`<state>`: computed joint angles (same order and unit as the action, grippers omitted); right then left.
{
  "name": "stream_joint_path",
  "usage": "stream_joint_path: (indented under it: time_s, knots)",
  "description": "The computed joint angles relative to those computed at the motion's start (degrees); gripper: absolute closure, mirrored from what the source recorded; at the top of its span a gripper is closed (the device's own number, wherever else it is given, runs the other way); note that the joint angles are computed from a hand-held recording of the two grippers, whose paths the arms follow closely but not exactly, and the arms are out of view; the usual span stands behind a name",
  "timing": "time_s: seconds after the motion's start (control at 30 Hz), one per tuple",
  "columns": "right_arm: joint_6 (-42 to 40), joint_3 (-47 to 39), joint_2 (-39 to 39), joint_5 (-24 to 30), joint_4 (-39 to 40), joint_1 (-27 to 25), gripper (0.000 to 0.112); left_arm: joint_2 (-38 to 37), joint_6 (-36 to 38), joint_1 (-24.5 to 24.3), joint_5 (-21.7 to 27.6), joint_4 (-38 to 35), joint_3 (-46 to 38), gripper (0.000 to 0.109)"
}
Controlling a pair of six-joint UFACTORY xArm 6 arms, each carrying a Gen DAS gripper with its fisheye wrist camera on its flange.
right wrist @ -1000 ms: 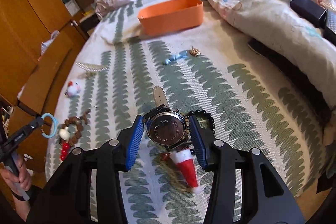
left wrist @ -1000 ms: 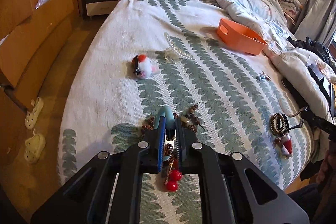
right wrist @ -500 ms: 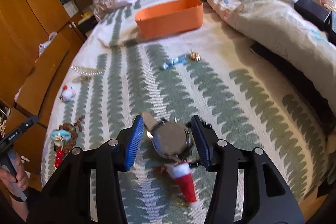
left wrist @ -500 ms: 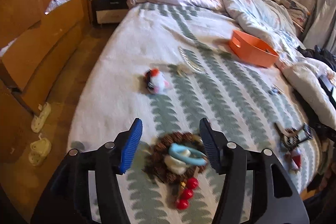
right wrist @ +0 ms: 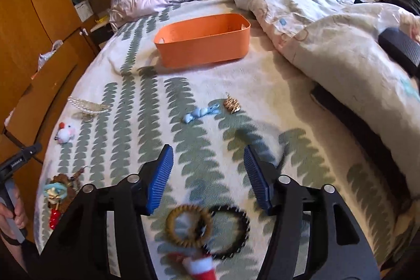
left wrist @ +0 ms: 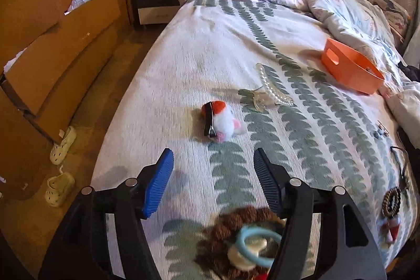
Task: Organize jewelry
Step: 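Release the blue ring onto the brown bracelet while the right tool drops the watch by the Santa hat, then move the left tool to the white rabbit charm while the right tool approaches the blue heart clip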
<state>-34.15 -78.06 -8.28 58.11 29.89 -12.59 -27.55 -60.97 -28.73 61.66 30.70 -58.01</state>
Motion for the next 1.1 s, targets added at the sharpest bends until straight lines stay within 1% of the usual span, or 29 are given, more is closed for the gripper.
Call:
stream_joint_path:
  time_s: [0.07,0.13,0.23,0.33,0.43,0.53,0.73,0.8,0.97,1.1]
  knots:
    - [1.26,-3.30,3.20,2.37,1.42,-0.47,0.051,0.77,0.93,1.36,-0.86,-0.88,-0.13,0.045]
    - [2.34,-5.51,5.45,2.32,0.84,0.04,0.051,1.63,1.94,2.45,-1.34,-1.31,-0.48,0.045]
    - [2.52,-8.79,8.64,2.34,-0.70,1.96,0.051,2.76,3.75,3.84,-2.23,-2.30,-0.89,0.045]
    - [3.50,-11.21,11.49,2.48,-2.46,4.10,0.046,3.88,5.04,4.75,-2.85,-2.71,-1.27,0.045]
    - [7.34,-13.59,14.39,3.78,-4.63,5.95,0.046,4.50,6.86,6.23,-4.13,-4.82,-1.10,0.044]
    - [9.30,-14.97,15.70,4.37,-5.80,7.02,0.046,5.03,8.47,7.89,-4.96,-7.25,-0.92,0.044]
    - [11.51,-15.59,16.48,3.01,-7.89,8.39,0.046,5.24,10.78,10.30,-6.59,-10.90,-0.28,0.044]
    - [12.36,-16.16,17.17,3.50,-8.28,8.44,0.046,5.47,11.29,10.36,-6.93,-11.56,-0.36,0.044]
    - [13.95,-17.33,18.40,4.75,-8.23,8.35,0.046,7.56,11.59,9.20,-6.18,-9.68,-2.31,0.044]
    - [15.23,-18.19,19.34,5.60,-7.81,8.58,0.046,9.71,12.87,9.46,-5.61,-10.81,-3.65,0.044]
